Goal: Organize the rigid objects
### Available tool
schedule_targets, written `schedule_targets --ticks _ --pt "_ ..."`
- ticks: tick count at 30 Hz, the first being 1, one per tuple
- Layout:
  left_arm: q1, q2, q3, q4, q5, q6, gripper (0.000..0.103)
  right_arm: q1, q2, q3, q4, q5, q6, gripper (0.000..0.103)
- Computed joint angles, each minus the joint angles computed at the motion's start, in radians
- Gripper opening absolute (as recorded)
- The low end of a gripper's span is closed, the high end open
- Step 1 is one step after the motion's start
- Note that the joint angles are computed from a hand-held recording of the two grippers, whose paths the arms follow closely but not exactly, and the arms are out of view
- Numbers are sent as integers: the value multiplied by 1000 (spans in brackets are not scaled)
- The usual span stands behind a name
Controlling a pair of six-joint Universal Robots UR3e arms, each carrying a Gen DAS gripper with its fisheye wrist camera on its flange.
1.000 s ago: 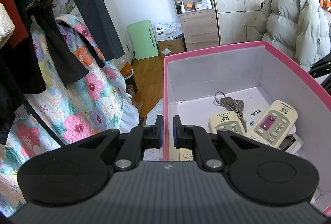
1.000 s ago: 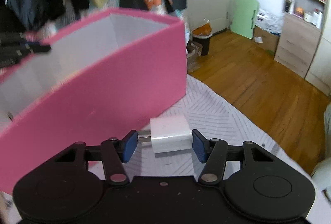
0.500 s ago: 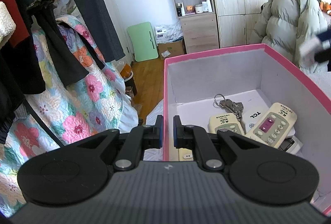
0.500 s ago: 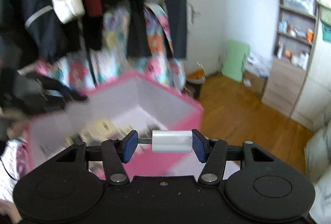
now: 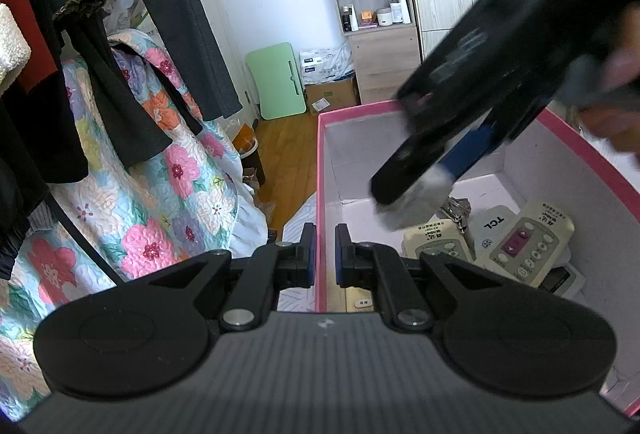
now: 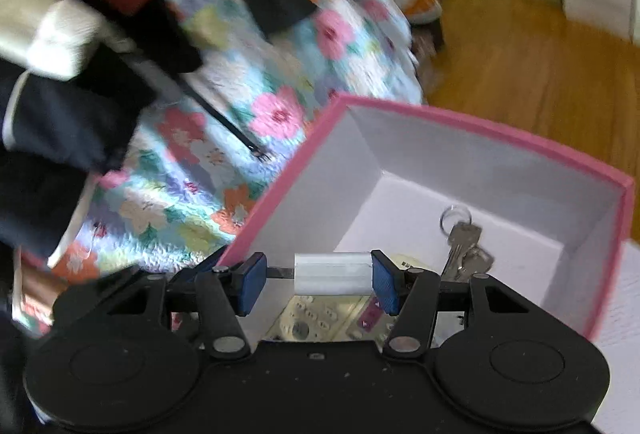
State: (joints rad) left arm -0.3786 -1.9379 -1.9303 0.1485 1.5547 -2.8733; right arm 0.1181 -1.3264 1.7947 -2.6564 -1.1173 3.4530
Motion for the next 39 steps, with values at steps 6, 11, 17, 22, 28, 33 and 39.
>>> schedule_targets --ticks 6,11,17,22,28,33,39 --pt "8 3 -5 3 -15 -3 7 4 122 -74 21 -7 87 63" --pt "8 2 -6 5 -14 1 8 42 80 -44 -25 -110 33 64" --pt "0 -5 1 5 3 3 8 79 -170 146 -87 -216 -36 65" --pt "-4 -8 1 8 9 -6 8 114 -481 387 -141 -304 -34 65" --pt "-20 -11 24 -25 44 -11 8 235 -745 606 -239 -489 51 65" --pt "-17 20 4 -30 46 -34 8 376 -815 687 -289 -673 148 65" --pt "-31 154 -73 -31 81 -76 12 626 -679 683 -416 -982 255 65"
